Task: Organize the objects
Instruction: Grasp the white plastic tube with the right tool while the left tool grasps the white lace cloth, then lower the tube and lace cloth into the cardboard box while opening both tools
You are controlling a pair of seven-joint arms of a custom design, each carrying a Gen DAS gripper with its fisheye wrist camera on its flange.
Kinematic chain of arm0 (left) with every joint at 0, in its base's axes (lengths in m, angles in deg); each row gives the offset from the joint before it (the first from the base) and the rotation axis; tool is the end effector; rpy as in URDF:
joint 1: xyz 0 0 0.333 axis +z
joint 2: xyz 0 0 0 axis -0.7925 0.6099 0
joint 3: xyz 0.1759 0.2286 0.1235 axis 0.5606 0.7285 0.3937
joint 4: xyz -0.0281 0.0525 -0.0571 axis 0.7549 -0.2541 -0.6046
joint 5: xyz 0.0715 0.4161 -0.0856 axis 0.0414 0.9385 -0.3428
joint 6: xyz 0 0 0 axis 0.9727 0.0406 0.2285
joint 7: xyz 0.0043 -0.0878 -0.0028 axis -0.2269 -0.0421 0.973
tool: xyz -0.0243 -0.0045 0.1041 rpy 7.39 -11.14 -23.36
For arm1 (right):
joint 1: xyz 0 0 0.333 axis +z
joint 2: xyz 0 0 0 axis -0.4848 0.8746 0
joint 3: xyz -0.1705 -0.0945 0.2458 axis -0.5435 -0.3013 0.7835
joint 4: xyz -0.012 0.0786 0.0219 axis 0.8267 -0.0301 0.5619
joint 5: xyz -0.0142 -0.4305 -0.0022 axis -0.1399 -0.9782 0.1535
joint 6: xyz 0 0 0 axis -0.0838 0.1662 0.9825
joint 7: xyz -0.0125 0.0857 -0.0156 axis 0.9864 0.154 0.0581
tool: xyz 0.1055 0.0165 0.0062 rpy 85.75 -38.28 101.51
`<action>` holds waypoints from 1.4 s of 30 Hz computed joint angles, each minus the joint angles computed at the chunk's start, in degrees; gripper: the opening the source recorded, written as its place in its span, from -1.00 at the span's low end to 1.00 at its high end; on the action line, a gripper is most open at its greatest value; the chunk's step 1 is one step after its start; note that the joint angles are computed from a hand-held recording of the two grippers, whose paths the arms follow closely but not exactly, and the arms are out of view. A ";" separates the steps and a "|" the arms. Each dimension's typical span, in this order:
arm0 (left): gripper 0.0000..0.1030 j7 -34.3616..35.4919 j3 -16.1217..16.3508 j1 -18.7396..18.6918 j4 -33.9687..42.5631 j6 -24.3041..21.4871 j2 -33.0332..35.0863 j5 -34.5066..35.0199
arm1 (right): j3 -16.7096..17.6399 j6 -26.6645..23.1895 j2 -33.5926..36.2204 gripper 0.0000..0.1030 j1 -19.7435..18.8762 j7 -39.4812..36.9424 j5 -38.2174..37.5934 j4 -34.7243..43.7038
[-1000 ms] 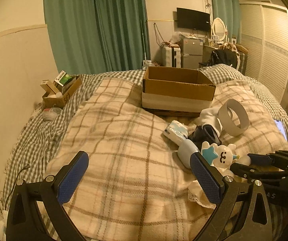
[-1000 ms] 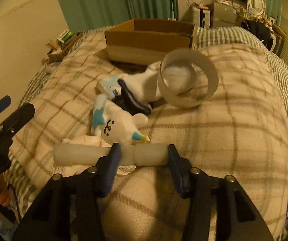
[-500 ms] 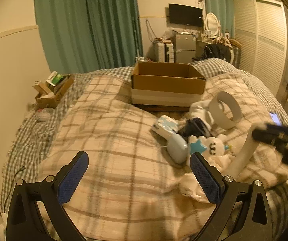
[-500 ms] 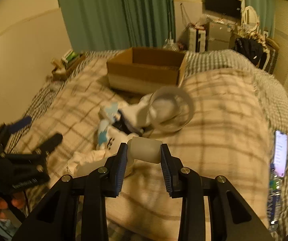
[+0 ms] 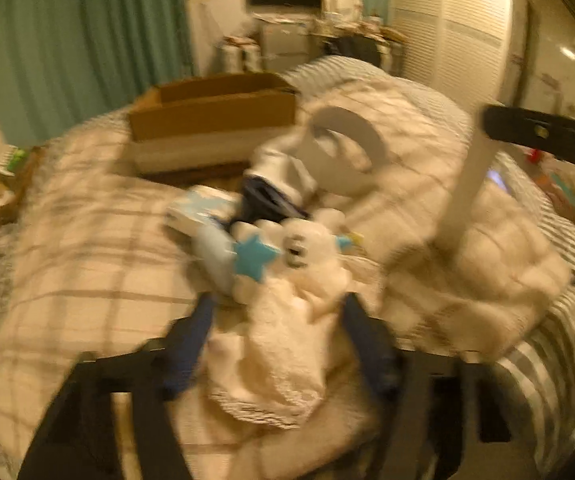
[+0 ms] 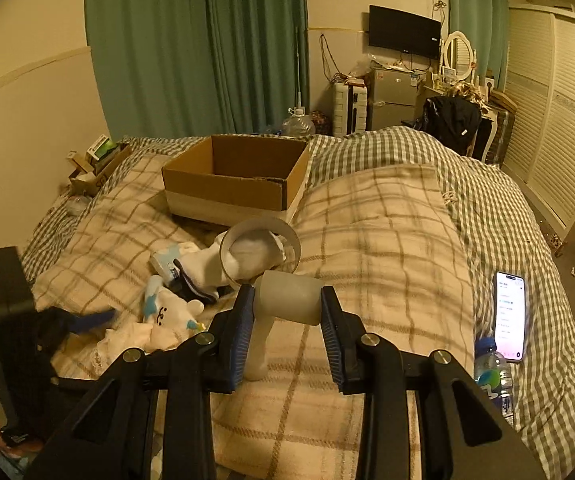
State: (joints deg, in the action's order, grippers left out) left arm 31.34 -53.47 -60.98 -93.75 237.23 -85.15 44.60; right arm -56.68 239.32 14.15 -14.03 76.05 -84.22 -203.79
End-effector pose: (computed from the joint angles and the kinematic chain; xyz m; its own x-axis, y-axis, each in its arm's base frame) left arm 0.4619 -0.1646 0.4139 -0.3222 -0.9466 -0.0081 -0.7347 0.2554 -0.6284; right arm 0.4436 0.2171 0.5038 0.1707 -0.9845 -0.0399 -0.6615 -0.0845 -0.7451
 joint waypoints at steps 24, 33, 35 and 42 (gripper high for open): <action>-0.75 -2.54 0.04 8.74 30.93 -4.59 12.71 9.40 | 0.89 -4.25 18.82 -0.38 -1.79 -2.25 -12.26 32.23; -0.75 -7.82 6.00 4.59 51.73 -11.35 30.50 16.40 | -3.25 -12.92 40.59 -0.38 3.21 -15.72 -0.29 59.33; -0.76 -8.01 7.07 3.66 54.73 -12.39 33.70 16.99 | -3.73 -14.84 45.37 -0.38 3.76 -17.86 1.79 64.64; -0.76 -4.83 7.86 3.31 63.04 -16.16 43.66 14.43 | -4.26 -19.33 58.76 -0.36 4.04 -23.62 9.01 76.87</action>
State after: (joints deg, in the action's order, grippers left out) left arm 26.51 -45.61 -57.67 -30.70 221.07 -41.49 59.03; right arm -60.94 219.99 72.91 -9.99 52.43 -75.20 -126.92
